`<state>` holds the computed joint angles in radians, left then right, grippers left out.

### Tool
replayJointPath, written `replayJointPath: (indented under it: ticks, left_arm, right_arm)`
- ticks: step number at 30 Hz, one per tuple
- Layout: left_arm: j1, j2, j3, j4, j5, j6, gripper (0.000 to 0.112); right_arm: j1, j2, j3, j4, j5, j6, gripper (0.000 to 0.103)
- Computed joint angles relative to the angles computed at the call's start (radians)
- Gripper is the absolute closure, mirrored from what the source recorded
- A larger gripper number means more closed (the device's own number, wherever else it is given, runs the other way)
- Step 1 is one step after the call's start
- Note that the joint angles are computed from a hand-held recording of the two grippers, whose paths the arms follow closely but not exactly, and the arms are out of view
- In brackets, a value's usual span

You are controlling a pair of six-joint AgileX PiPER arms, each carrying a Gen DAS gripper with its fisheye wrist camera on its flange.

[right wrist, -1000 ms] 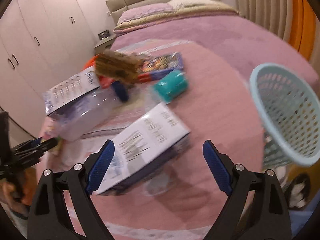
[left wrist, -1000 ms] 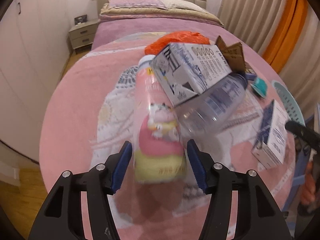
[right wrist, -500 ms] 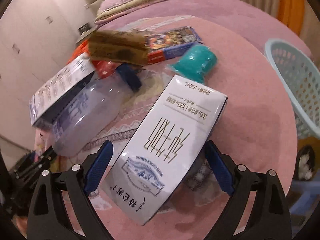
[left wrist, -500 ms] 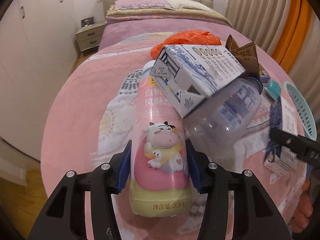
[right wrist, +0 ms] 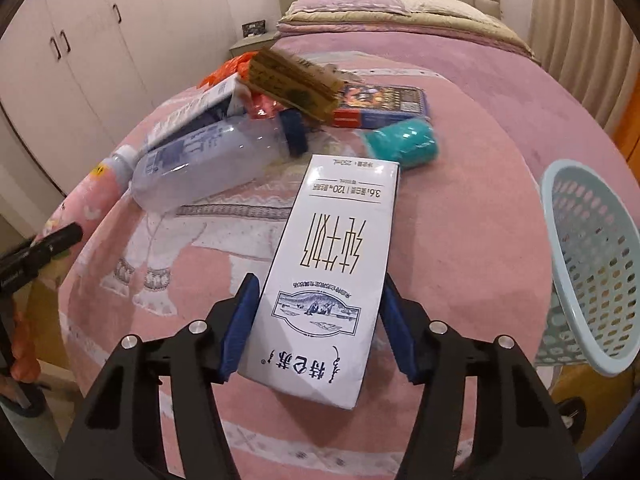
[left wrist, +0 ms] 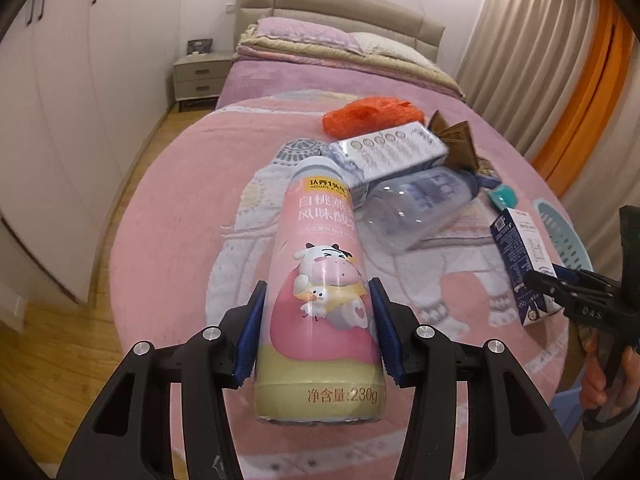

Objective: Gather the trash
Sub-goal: 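Grasp the pink yogurt bottle with the left gripper while the right grasps a white milk carton, then carry the bottle and carton over the wastebasket and release both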

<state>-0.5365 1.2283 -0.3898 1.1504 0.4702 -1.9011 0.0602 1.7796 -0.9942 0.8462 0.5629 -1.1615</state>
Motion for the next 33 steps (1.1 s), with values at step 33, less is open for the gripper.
replayJointPath:
  ticks: [33]
  left_arm:
    - [-0.187,0.806,-1.142,-0.443,-0.05,0.747,0.064]
  right_arm:
    - [-0.495,0.181,-0.366,0.163,0.128,-0.064,0.048]
